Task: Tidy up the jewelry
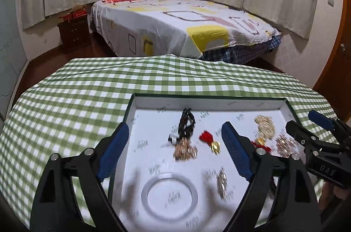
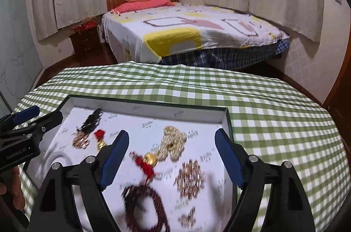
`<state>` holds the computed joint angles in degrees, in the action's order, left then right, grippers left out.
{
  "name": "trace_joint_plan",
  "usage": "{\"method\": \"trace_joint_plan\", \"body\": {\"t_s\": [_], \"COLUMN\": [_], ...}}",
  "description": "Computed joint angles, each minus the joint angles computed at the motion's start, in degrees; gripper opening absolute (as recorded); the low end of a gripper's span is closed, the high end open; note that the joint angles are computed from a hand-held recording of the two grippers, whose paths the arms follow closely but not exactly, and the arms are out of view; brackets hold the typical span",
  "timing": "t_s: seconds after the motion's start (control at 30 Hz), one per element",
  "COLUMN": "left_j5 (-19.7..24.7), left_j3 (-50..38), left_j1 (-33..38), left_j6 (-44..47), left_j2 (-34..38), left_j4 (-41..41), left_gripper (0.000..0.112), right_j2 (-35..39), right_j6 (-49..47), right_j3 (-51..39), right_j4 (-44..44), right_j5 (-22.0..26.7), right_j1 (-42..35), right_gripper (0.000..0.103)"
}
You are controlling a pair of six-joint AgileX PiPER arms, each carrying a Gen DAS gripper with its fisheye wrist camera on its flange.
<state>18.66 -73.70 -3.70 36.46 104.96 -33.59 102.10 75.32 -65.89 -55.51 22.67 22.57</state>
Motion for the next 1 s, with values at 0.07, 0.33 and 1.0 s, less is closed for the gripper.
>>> {"method": "trace_joint_plan", "body": {"t_s": [0.07,0.33,1.0], "left_j5": [-1.48,0.07,29.44], "left_j3": [5.3,20.87,25.89], "left_j1": [0.47,4.29,32.42], "left_j6": [2.51,3.72,13.29], "left_j2": [-4.38,-24.4,-56.16], "left_j4": [-2.53,-2.04,-11.84], "left_gripper": [0.088,0.091,0.098], "right_j2": [-2.53,-15.07,-34.27], "right_j6": [4.54,13.29,20.63], "right_j3": [3.24,12.97,14.26], "right_j4": [-3.35,-6.81,-10.37], "right_j5": [0.47,10.22,46.54], "right_j1": [1.62,13.07,46.79], "right_gripper": [0.079,0.079,0.082]}}
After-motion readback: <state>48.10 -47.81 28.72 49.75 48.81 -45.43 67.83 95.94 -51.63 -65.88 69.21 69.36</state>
